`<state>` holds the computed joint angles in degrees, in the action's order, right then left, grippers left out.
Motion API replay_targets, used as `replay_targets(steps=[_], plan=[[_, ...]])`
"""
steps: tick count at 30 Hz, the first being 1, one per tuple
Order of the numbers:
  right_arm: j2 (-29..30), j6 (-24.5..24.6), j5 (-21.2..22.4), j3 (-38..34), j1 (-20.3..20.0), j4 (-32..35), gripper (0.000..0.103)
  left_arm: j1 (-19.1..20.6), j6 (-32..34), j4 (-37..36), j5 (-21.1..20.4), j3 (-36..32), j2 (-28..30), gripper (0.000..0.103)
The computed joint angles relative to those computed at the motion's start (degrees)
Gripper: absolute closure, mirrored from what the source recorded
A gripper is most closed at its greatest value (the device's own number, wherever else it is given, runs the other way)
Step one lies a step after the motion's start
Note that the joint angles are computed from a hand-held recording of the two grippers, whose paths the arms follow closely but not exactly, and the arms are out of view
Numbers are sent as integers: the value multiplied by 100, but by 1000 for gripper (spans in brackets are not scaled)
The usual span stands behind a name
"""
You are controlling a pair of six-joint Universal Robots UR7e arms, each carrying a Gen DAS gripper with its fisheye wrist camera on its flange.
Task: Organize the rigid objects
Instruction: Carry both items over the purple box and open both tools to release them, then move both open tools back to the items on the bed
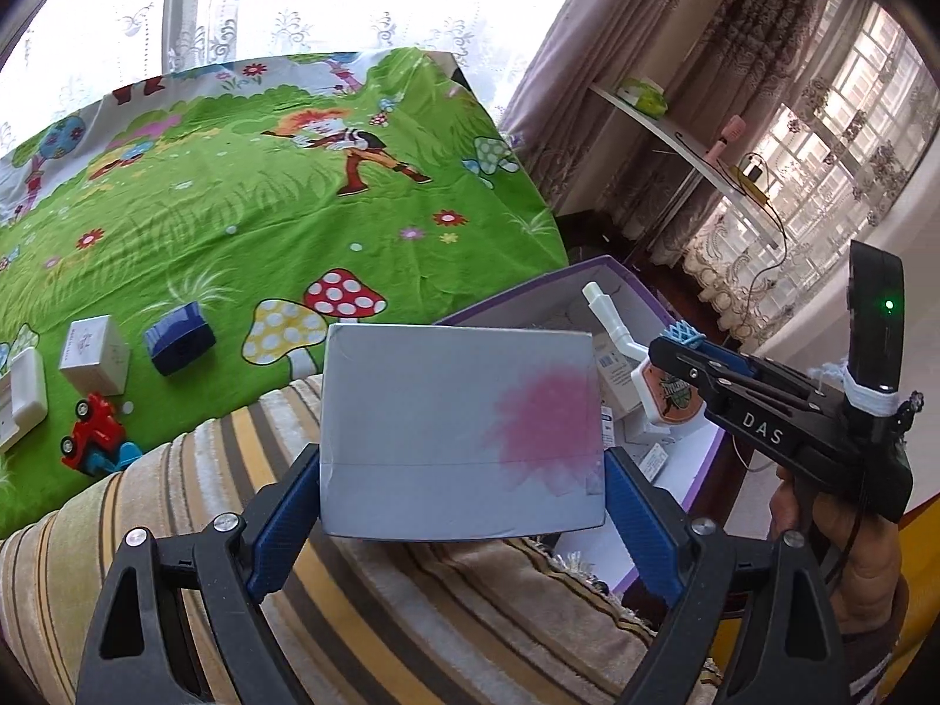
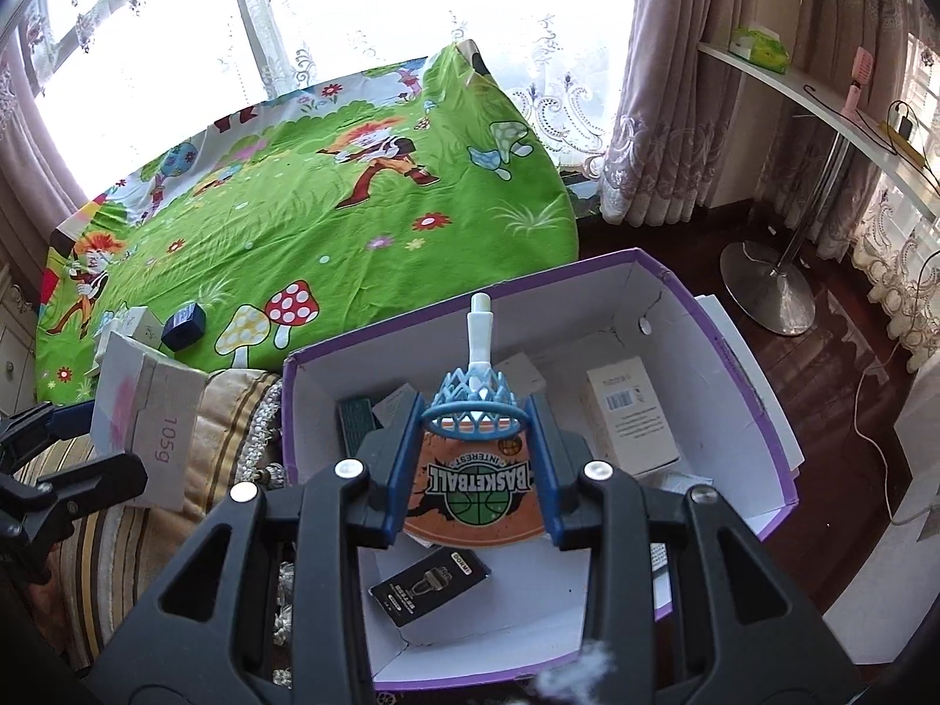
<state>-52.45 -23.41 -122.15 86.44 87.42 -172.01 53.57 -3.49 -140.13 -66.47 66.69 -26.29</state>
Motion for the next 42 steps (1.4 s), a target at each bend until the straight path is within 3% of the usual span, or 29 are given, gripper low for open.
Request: replay_targets(steps=[4,8,11,28,33,42], plan=[[-45,96,-83,3,-33,23,63,-8,84,203,-240,-147,104,10],[-66,120,-80,23,-51,-26,42,-34,199,286,-258,-177,135,9],[-63,136,-98,25,-45,-62,36,-55,277,219,-257,-135,124,8],[-50,154,-35,16,-41,43,35,61,75,155,-523,-60,-2,6],[-22,225,-77,-15,-20,142,35,94,-57,-20,-373,42,-87,6],[175,-77,1,-101,181,197,35,232,-268,-227,-280,217,-288,6]])
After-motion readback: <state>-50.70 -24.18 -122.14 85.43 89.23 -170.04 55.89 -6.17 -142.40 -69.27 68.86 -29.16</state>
